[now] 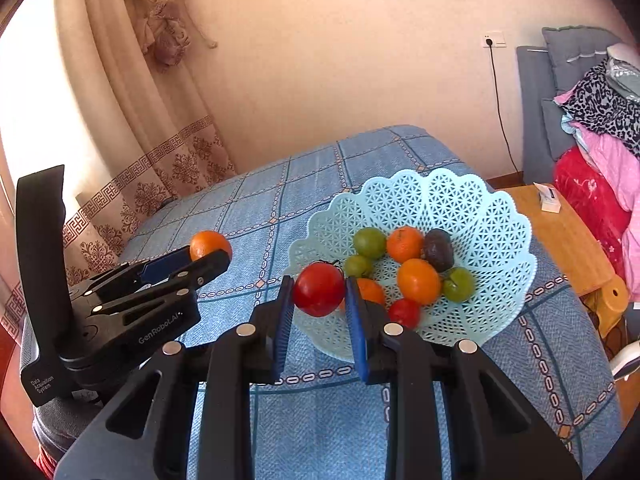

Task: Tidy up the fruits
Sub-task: 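Carry the orange and red tomato into the basket, opening both tools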

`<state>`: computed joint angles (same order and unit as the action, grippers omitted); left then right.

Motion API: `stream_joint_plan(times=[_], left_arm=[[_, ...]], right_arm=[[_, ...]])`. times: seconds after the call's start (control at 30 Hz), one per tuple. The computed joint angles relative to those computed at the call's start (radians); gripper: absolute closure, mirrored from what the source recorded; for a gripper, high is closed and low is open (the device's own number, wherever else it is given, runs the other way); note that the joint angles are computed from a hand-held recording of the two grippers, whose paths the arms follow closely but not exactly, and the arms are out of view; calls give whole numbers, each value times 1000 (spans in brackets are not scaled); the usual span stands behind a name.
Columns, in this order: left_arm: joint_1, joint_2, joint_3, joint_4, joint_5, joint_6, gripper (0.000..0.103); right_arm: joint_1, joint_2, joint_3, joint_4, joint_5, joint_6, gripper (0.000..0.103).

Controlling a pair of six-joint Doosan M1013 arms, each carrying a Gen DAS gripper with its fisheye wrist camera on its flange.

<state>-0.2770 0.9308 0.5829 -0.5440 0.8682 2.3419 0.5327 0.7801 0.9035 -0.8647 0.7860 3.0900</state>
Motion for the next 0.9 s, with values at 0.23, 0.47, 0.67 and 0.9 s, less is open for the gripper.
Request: stream_joint_plan(times=[0.23,0.47,0.67,0.9], left_arm=[[-17,-14,26,-20,-3,45,62],[-34,-27,56,-37,-20,100,62],[-47,-19,47,-36,-13,112,62],[-58,-6,28,-38,11,123,62]], right_arm=[[-4,-38,76,-51,26,103,77],[-8,-58,115,-71,41,147,77],[-11,-67,133,-83,56,168,77],[-19,-69,141,-81,67,174,77]])
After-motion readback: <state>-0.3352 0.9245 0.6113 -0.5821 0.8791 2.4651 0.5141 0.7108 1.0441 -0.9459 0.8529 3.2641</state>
